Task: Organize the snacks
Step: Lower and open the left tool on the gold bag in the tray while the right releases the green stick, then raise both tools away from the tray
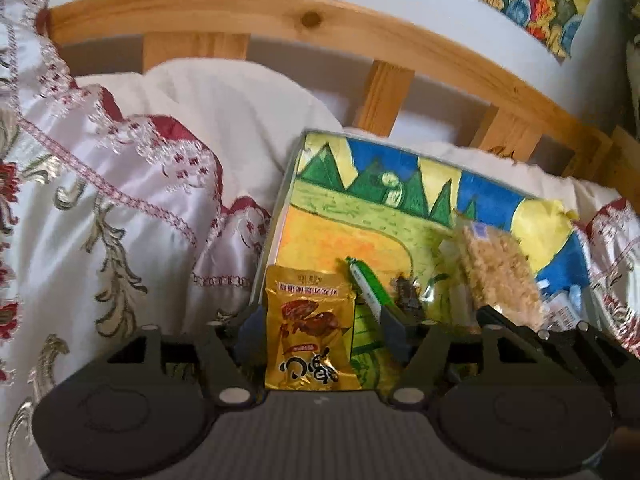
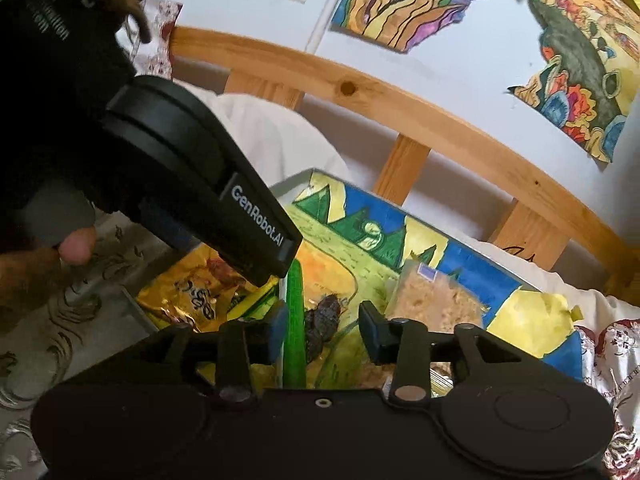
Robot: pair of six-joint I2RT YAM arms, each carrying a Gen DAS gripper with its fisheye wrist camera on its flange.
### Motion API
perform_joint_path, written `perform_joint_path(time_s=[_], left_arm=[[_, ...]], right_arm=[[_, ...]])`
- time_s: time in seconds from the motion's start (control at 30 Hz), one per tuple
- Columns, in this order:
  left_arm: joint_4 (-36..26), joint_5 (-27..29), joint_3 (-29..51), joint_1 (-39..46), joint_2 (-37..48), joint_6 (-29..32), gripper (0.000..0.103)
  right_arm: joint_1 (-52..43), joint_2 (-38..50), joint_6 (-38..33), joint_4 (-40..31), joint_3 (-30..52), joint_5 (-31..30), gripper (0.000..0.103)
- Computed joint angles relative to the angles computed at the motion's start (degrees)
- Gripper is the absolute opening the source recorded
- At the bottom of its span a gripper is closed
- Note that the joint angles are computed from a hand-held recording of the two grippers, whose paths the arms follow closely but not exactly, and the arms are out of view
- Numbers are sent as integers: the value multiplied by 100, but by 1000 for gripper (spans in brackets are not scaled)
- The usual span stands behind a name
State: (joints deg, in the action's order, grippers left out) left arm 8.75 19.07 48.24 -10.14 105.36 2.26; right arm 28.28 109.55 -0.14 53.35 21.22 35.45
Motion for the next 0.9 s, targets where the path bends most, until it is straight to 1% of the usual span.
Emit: perform_joint_path(time_s=[0.07, 0.2, 0.23, 0.27, 0.4, 0.5, 0.57, 0.6, 0.67, 0.7, 0.77, 0.83, 0.9], left_arm=[[48, 21, -160, 40, -246, -81, 77], [57, 23, -446, 166, -797, -179, 83], [83, 22, -528, 206, -934, -218, 84], [97, 25, -594, 247, -1057, -255, 86], [29, 95, -835, 446, -1597, -310, 91], [42, 123, -1110, 576, -2091, -347, 98], [41, 180, -1324, 690, -2477, -331, 101], [21, 209, -1402, 730, -2636, -304, 102], [-9, 267, -1631, 829, -3025, -257, 102], [-79, 244, -1735, 857, -3226, -219, 102], [-265, 256, -1895, 922, -3593, -75, 102], [-439, 251, -2058, 974, -3976, 47, 102], [-595, 279, -2232, 1052, -4368, 109, 102]], right_arm=[[65, -213, 64, -79, -99, 78, 53], [286, -718, 184, -255, -360, 349, 66], [342, -917, 228, -334, -450, 405, 72], [398, -1092, 273, -378, -539, 439, 76], [537, -1849, 436, -749, -803, 579, 82], [704, -2500, 586, -1085, -1008, 773, 90], [884, -3041, 759, -1445, -1141, 965, 98], [988, -3297, 850, -1639, -1192, 1075, 99], [1208, -3854, 1078, -2180, -1262, 1297, 100], [1353, -4165, 1226, -2514, -1291, 1419, 102], [1695, -4740, 1547, -3192, -1347, 1689, 102], [2024, -5222, 1922, -3915, -1336, 1949, 102], [2507, -5736, 2561, -4896, -1278, 2362, 102]])
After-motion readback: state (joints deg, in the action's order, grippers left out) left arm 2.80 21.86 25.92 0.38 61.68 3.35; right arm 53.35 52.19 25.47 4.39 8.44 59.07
